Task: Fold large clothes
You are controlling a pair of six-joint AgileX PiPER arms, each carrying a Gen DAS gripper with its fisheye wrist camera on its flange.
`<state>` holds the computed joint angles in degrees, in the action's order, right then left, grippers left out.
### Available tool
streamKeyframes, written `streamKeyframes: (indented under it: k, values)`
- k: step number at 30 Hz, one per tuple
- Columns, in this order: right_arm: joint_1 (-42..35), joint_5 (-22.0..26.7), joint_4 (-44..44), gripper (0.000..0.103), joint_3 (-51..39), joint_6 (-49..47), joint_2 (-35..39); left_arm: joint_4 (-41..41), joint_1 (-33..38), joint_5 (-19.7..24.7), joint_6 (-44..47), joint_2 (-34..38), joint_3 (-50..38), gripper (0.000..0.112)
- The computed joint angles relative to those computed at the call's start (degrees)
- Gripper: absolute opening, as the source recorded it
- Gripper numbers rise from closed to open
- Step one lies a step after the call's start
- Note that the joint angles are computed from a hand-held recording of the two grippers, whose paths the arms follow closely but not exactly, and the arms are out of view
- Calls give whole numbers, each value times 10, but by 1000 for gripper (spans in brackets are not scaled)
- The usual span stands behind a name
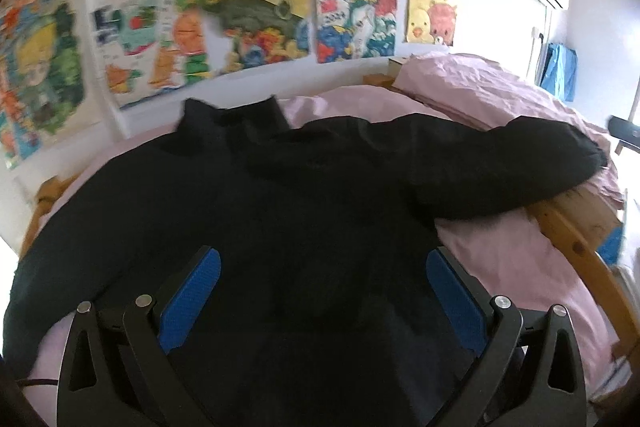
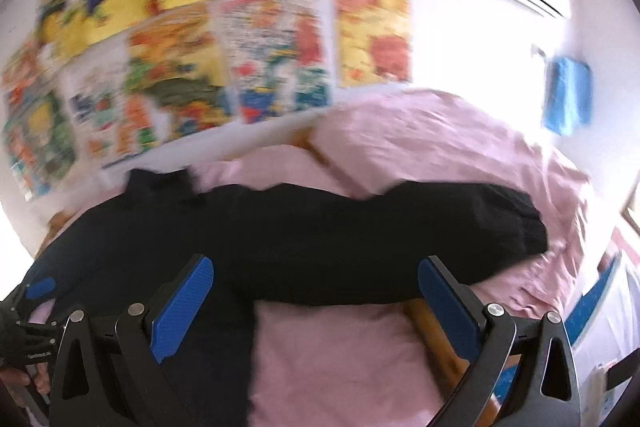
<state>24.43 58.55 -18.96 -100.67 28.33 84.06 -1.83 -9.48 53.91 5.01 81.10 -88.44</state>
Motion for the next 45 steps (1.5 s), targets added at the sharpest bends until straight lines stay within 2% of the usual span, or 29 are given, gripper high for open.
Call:
streamKeyframes:
  k: [4,8,13,19,22,25,29,31,32,34,35,38,41,45]
  values:
    - [-102,-51,8,103,69,11,-17,-17,-14,-61,-9,93,-21,101]
    - [-193,-67,39,103,94,0,-13,-28,-23,-86,-17,183,-66,101]
    - [-279,-87,112,103,89,-45,4,4,-43,-75,-46,280,-141,101]
    - [-330,-125,176,103,66,-66,54,28,-48,-22,-64,373,-226,101]
    - [-327,-124,124,103,61,-17,76,54,-55,-15,-71,400,-237,102]
    - [-327,-134,96,101,65,18,92,84,-63,-47,-80,400,-206,102]
    - [-305,-145,29,90,68,78,96,103,-64,-96,-93,393,-158,102]
    - [-294,-156,6,78,75,92,92,101,-62,-108,-92,387,-144,102]
    - [-290,-162,4,67,79,94,90,100,-61,-109,-91,386,-142,102]
    - [-281,-165,-7,62,82,105,88,92,-57,-107,-85,383,-140,102]
    - [-279,-172,-9,55,87,109,84,84,-55,-105,-80,382,-141,102]
    - [-293,-206,32,46,108,84,65,36,-36,-102,-54,357,-133,102]
    - [-307,-251,98,41,131,34,41,-26,-10,-108,-22,322,-118,102]
    - [-304,-301,215,29,151,-69,12,-145,50,-74,67,275,-122,102]
